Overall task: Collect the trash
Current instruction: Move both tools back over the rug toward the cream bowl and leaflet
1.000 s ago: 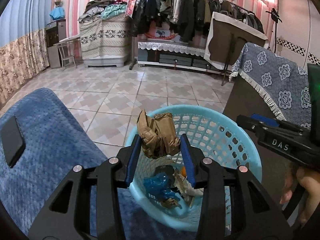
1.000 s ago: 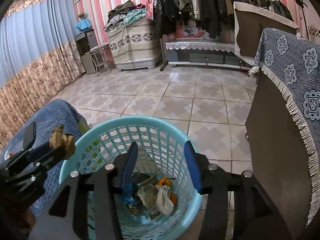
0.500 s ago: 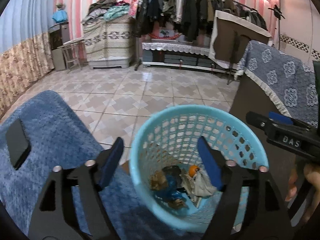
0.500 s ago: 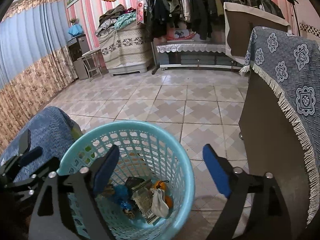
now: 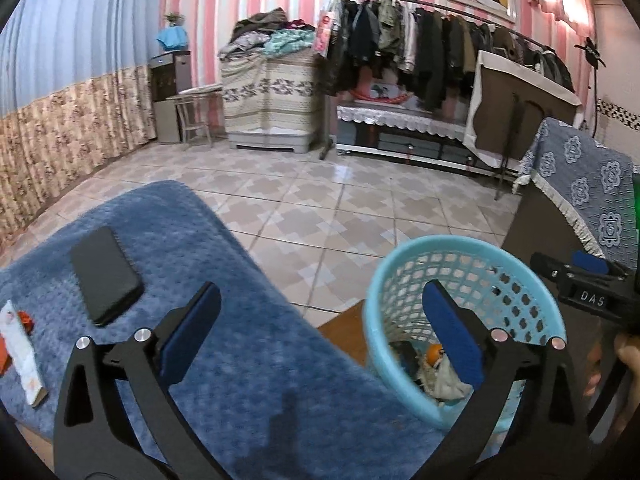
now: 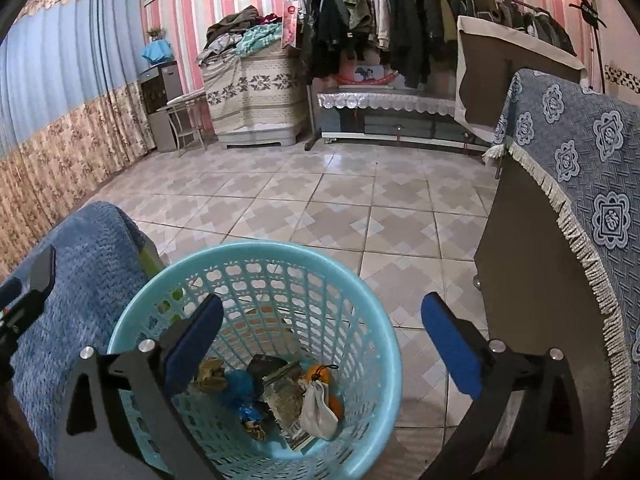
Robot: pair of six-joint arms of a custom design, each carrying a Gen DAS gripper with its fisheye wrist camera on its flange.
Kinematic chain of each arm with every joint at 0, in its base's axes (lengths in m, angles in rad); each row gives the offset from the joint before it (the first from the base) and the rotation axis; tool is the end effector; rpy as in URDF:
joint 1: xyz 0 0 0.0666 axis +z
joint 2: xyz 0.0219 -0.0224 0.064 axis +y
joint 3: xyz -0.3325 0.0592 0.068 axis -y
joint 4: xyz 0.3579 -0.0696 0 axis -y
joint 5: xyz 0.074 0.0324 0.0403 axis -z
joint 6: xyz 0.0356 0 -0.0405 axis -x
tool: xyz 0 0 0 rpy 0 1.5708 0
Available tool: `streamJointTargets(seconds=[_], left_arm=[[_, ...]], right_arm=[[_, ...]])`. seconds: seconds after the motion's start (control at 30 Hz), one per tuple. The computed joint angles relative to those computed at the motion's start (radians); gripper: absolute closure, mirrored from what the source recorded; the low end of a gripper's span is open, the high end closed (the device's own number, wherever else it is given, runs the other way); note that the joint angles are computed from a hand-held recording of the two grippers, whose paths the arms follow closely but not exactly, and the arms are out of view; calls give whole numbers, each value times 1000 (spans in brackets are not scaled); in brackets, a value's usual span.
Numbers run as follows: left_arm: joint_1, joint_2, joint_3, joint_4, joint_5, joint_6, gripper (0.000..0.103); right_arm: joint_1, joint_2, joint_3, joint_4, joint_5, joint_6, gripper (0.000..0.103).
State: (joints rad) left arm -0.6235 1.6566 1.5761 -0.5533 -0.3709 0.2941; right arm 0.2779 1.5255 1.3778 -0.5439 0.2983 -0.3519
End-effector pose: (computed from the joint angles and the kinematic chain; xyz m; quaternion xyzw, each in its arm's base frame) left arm 0.4628 -0.3175 0.3636 0.0616 0.8787 -0.0490 0.4708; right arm 0.4952 0.1300 0.3441 0.0963 0.8919 0.0025 0.4418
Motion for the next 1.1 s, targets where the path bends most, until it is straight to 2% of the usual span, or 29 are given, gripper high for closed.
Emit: streamJointTargets(seconds=[0.2, 0.47, 0.8, 1.03, 1.1], left_arm=[[33, -69, -72, 0, 6, 55, 5], [63, -145, -150, -11, 1, 90, 5], [96, -254, -257, -12, -16, 103, 5], [120, -316, -312, -30, -85, 144, 5], [132, -339, -336, -21, -82, 150, 5]], right_arm=[[25, 15, 29, -18, 11, 9, 5], [57, 29, 64, -6, -22, 5, 5], [125, 48, 112, 2, 56, 44, 4], [173, 64, 142, 5, 82, 35, 4], [196, 70, 152, 4, 108, 37, 4]])
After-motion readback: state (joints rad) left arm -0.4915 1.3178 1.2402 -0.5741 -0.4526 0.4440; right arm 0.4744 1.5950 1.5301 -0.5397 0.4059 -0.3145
